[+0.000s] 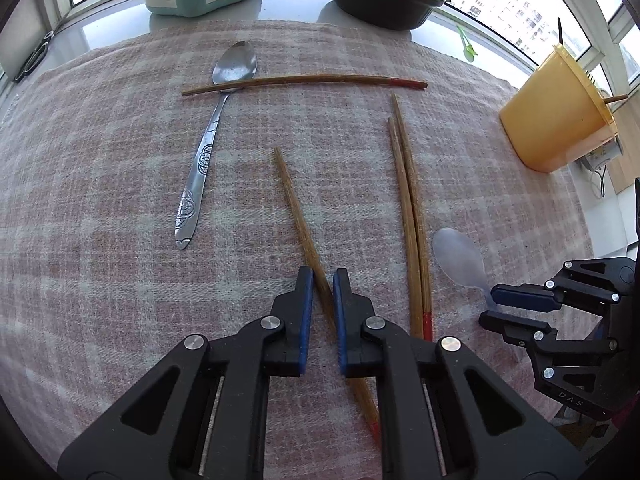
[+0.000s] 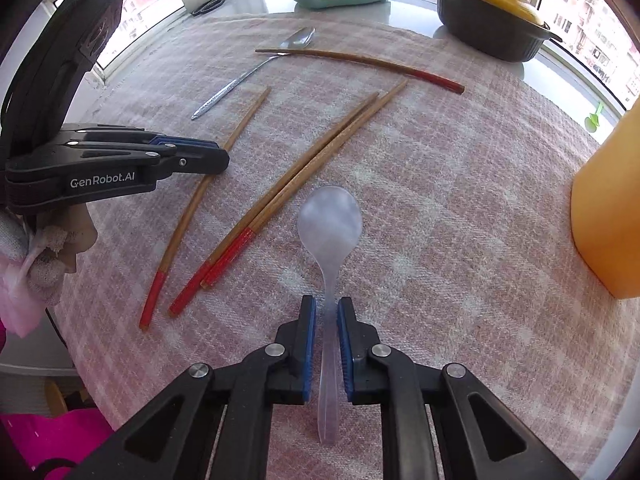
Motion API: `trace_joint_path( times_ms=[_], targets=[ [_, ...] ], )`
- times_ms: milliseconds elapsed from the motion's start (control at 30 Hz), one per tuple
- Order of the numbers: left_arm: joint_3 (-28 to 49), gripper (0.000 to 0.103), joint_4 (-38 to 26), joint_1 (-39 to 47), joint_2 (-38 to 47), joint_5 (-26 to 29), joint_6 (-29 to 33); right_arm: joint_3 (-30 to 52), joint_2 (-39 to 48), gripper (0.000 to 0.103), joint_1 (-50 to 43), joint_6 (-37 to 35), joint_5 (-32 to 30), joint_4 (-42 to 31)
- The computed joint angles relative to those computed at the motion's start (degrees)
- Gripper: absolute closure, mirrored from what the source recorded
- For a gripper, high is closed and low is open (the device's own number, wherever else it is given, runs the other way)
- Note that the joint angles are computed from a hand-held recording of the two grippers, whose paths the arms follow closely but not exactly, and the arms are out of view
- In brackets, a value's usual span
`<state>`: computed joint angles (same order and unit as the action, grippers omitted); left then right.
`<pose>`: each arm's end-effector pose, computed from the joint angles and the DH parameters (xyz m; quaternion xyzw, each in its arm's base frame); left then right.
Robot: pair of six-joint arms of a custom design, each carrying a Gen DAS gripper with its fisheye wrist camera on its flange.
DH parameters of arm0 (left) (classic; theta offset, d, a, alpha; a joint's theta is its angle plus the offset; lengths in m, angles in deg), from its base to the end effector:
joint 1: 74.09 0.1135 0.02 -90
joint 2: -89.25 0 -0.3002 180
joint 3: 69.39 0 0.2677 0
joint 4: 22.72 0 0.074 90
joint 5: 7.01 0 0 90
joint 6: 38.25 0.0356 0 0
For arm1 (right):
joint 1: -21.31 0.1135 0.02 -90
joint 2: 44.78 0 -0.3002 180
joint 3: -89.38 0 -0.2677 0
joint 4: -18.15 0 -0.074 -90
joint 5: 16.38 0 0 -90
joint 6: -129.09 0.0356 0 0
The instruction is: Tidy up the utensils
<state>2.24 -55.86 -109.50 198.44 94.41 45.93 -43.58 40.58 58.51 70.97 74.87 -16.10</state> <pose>0.2949 -0.2183 0.1311 0.2666 0.9442 -0.1505 0.1216 0.1905 0.1436 0.1422 -0.0442 0.9874 0.0770 0.1309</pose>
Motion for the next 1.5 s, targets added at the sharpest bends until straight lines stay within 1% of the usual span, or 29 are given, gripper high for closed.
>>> trace_joint_path(
  times_ms=[67, 200, 233, 267, 300, 333, 467, 567, 700, 933, 1167, 1500],
  targets=[
    [1.0, 0.093, -0.8, -0.4, 0.5, -0.7, 0.0, 1.4, 1.3, 0.085, 0.5, -1.1, 0.7, -1.0],
    [1.6, 0.093, -0.3, -0.7, 1.2, -1.1, -0.4, 4.0, 4.1, 0.085, 0.7, -2.4, 1.8, -1.9],
    [1.6, 0.093, -0.1, -0.6, 1.2, -0.9, -0.5, 4.3, 4.4, 0.087, 0.6, -2.3, 2.0, -2.0],
    [1.4, 0.093, 0.2, -0.3, 1.2, -0.6, -0.8, 4.5, 4.6, 0.092, 0.5, -2.2, 2.3, -2.2],
    [1.2, 0.094, 0.6, 0.1, 1.2, 0.1, -1.3, 4.5, 4.6, 0.097, 0.3, -2.0, 2.4, -2.2],
    [1.1, 0.095, 1.0, 0.6, 1.2, 0.9, -1.9, 4.3, 4.4, 0.098, 0.1, -1.7, 2.3, -2.1],
    [0.0, 0.098, 2.0, 2.7, 0.9, 4.5, -5.1, 2.0, 2.2, 0.099, -1.2, 0.0, 1.6, -0.4],
    [-2.6, 0.099, 4.1, 4.0, -1.4, 5.6, -7.2, -0.4, -1.0, 0.099, -2.0, 1.9, 0.8, 0.6],
    [-5.4, 0.099, 5.7, 5.0, -4.5, 6.2, -9.2, -2.3, -6.1, 0.099, -2.6, 2.7, 1.5, -0.3],
    [-8.9, 0.099, 7.1, 4.6, -10.0, 5.4, -12.0, -5.4, -14.9, 0.099, -4.8, 3.8, 1.4, -1.8],
    [-11.9, 0.099, 7.3, 3.1, -17.5, 3.8, -14.4, -8.6, -24.7, 0.099, -6.2, 5.2, 0.8, -3.9],
    [-15.2, 0.099, 6.8, -1.2, -26.9, 1.0, -18.7, -8.1, -34.8, 0.1, -4.9, 5.2, 5.2, -11.0]
  ],
)
